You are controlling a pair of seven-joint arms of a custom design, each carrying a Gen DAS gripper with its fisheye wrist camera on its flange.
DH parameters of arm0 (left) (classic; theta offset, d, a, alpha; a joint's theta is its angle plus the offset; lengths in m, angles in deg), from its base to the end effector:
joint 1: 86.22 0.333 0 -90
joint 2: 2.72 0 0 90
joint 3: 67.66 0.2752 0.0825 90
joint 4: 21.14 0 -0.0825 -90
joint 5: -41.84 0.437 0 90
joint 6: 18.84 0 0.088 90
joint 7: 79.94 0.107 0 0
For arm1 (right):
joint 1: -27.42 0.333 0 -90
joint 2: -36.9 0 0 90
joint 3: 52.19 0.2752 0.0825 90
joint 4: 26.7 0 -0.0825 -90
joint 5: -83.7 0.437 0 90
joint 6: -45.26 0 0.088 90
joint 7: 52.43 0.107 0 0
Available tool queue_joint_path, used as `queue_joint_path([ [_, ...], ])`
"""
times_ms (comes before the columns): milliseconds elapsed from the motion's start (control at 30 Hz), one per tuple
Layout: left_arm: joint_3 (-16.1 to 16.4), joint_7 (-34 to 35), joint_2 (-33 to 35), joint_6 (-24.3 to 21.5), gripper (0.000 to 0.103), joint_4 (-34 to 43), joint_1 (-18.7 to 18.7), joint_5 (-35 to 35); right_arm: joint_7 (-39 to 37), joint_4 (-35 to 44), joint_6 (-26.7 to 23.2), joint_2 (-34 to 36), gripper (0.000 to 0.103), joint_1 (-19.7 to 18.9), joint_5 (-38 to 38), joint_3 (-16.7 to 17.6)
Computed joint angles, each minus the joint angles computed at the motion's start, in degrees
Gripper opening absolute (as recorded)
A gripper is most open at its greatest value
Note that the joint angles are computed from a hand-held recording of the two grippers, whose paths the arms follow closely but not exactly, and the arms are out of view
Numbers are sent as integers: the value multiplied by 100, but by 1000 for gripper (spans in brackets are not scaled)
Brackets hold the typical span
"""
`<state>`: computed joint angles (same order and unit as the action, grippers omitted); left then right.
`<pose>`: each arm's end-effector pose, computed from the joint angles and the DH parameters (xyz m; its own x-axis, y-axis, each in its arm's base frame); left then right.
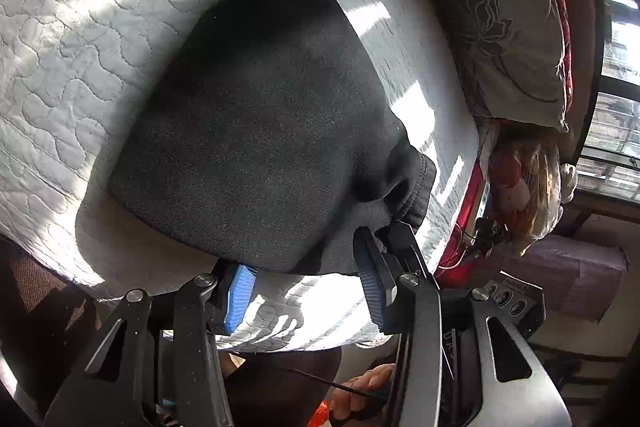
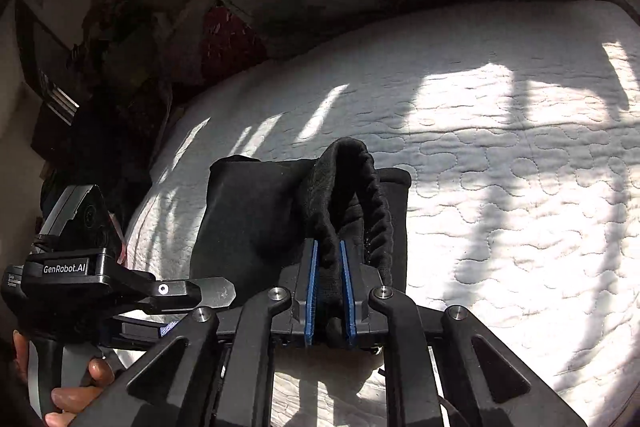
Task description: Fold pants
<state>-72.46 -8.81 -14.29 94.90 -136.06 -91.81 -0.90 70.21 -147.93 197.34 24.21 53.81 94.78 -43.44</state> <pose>0.5622 -0.1485 0.5242 0.3412 -0.6895 0.6389 -0.9319 -0.3373 0.1336 0.4897 0.3440 0.5400 0.0689 -0.8687 -0.4906 -0.8466 0.2093 -0.4894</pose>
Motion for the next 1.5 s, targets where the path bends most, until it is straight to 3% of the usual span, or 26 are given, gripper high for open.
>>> queue_joint_path([
  [67,-27,46,81,-51,42,24,-17,89,-208,-303,212,-255,9,119,670,-204],
  [167,2,-39,233,-273,39,-94,-5,-181,-79,-678,80,-504,10,-19,727,-258],
  [233,41,74,73,-324,40,-349,26,-437,-281,-753,-9,-452,16,89,1115,-412],
  [333,97,434,-267,-534,39,-498,39,-381,-927,-907,367,-563,22,382,2093,-672],
  [400,212,758,-528,-606,39,-593,7,-681,-976,-956,445,-724,29,325,2173,-622],
  [500,234,971,-523,-415,40,-281,-19,-705,-918,-1009,794,-867,39,241,2069,-527],
  [600,188,962,-69,-141,45,330,12,-553,-1308,-1062,1219,-931,42,625,2572,-760],
  [733,-14,748,728,183,45,1183,75,-163,-1170,-632,1163,-526,42,423,2053,-478],
  [867,-206,333,1321,412,45,1598,146,795,-949,-313,1413,-70,46,195,1408,-237],
  [900,-214,291,1466,330,45,1638,192,861,-712,-232,1352,57,51,18,971,-108],
  [967,-259,236,1746,263,40,1732,284,761,-231,-180,951,188,49,-254,277,6],
  [1033,-276,353,1674,216,39,1636,440,325,35,-139,543,345,54,-357,68,3],
  [1067,-278,464,1596,164,39,1607,492,195,-52,-160,435,366,55,-258,308,-122],
  [1100,-276,582,1478,142,39,1545,523,118,-359,-275,514,303,53,-101,862,-284],
  [1167,-262,865,1111,184,42,1293,528,26,-232,-644,835,-53,56,-192,820,-203],
  [1233,-205,1135,661,277,59,839,479,-201,-236,-907,1061,-450,56,-185,633,-173],
  [1367,-80,1344,121,312,60,101,288,-269,-828,-1132,1610,-766,55,318,894,-374],
  [1433,-35,1202,190,217,60,12,230,-196,-1317,-1039,1520,-670,55,682,1201,-581],
  [1500,29,1183,305,106,59,-26,222,-274,-1073,-1037,1312,-561,53,464,960,-359],
])
